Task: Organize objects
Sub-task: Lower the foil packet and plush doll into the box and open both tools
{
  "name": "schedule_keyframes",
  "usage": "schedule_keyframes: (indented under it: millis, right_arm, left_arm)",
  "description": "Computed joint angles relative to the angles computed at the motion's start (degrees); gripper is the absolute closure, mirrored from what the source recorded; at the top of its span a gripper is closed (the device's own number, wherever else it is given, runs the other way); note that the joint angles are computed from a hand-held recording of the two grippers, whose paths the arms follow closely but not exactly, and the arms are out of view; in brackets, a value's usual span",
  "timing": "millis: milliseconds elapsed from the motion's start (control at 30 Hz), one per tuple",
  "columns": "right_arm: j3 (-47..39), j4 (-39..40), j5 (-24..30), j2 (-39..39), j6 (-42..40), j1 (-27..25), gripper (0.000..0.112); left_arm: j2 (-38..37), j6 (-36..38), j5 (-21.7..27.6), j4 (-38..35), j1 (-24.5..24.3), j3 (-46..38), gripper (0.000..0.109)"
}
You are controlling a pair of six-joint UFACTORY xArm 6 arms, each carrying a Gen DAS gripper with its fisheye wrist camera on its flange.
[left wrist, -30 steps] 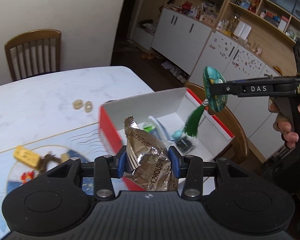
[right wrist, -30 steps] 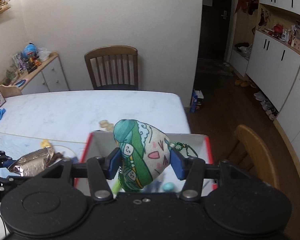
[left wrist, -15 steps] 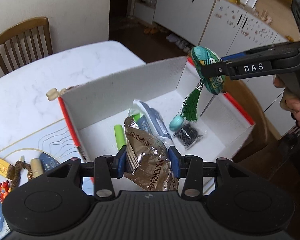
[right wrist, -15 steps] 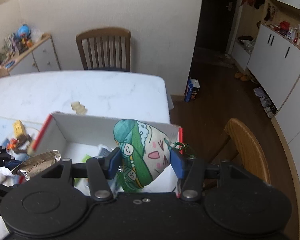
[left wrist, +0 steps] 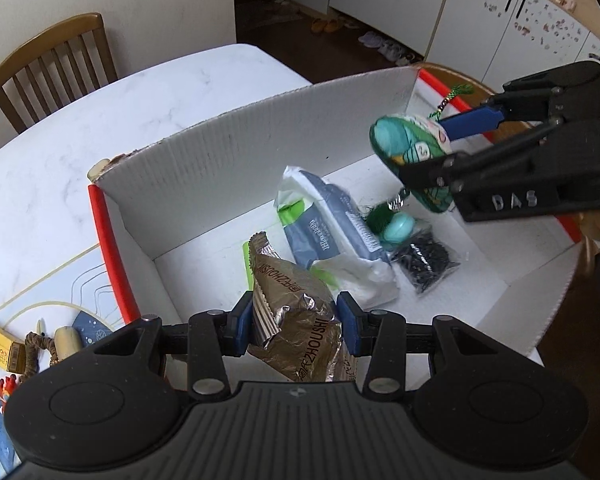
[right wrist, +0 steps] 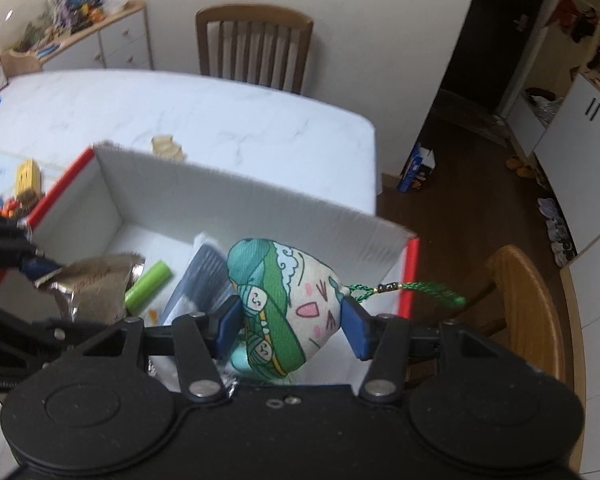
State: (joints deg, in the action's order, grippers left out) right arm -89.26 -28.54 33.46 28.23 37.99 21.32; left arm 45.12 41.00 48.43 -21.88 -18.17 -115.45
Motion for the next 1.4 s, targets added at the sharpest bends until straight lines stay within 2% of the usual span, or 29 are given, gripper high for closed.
schedule_keyframes:
  millis: [400, 600, 733, 867, 967, 1100, 1400]
  right_arm:
    - [-2.2, 3.6, 1.7, 3.0, -5.3, 0.2, 0.060]
    - [-1.6, 2.3, 1.7, 2.8, -5.9, 0.7, 0.059]
    - [0.2, 2.4, 0.1, 1.9, -5.7, 0.4, 0.057]
    - [2.2, 2.5, -2.1, 0.8, -6.1, -0.1, 0.050]
    - [3.9, 2.2, -3.2, -0.5, -5.6, -0.3, 0.050]
    - [6.3, 3.7, -5.3, -2.5, -6.0, -0.6, 0.049]
    - [13.2, 4.1, -12.5, -8.3, -3.9, -0.9, 0.037]
  left_arm:
    - [1.2, -2.2, -0.2, 2.4, -0.8, -0.4, 0.066]
    - [1.8, -4.2, 0.5, 2.6, -0.8, -1.4, 0.065]
    - [2.0, -5.1, 0.2, 3.0, -0.9, -1.6, 0.063]
    - [1.0, -4.5, -0.4, 1.6, -0.9, -0.2, 0.052]
    - [-0.5, -3.7, -2.4, 1.1, -1.2, 2.1, 0.047]
    - [-1.8, -2.8, -3.6, -0.9, -1.1, 3.8, 0.047]
    - [-7.6, 1.2, -8.1, -6.1, -0.9, 10.7, 0.045]
